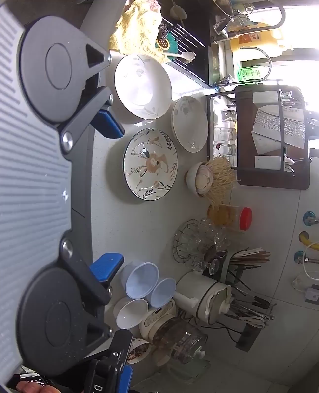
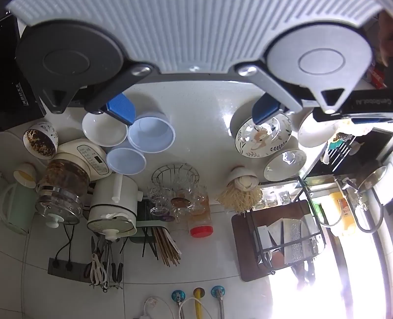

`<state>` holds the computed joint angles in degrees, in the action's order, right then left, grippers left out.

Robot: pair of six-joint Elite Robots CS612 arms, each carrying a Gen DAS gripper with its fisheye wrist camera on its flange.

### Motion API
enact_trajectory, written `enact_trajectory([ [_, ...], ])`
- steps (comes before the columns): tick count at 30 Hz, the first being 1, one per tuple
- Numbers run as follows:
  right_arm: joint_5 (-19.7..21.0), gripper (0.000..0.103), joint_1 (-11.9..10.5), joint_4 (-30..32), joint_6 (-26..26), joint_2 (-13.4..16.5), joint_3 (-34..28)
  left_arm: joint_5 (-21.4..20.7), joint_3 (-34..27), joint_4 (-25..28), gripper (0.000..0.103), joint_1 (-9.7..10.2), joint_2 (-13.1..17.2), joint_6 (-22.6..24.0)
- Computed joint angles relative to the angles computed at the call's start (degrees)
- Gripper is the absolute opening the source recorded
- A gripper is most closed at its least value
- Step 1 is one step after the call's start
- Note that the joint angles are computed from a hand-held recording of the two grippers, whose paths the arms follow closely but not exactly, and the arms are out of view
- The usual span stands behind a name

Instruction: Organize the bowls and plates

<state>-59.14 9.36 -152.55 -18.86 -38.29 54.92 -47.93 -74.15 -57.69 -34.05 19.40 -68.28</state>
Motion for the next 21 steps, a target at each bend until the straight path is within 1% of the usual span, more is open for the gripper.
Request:
enact_trajectory([
  [4,0.9,0.103,-0.3,-0.7,-0.5,-0.4,0.9,-0.6,0.3,0.0,0.101,0.01,-0.2,0.4],
  [9,0.3,0.103,-0.2,0.7,-0.4,0.3,-0.8,-1.5,0.6,-0.2,0.101,0.59,-1.0,1.7],
  [12,0.1,0.103,-0.3,0.5,-0.8,0.1,-0.6,-0.8,0.6,-0.2,0.101,0.22,-0.8,1.9],
  [13,-0.7,0.103,0.0,0.3,-1.2,-0.3,0.0,-0.3,0.4,-0.3,0.101,-0.05,-0.5,1.7],
  [16,-1.1,0.103,-0.1,-1.5,-1.0,-0.8,1.0,-0.2,0.1,-0.1,0.101,-0.15,-0.4,1.4],
  [21,-1.4,0.103,-0.2,-1.3,-0.4,-1.1,1.7,-0.5,-0.2,0.0,0.101,-0.33,-0.1,1.3],
])
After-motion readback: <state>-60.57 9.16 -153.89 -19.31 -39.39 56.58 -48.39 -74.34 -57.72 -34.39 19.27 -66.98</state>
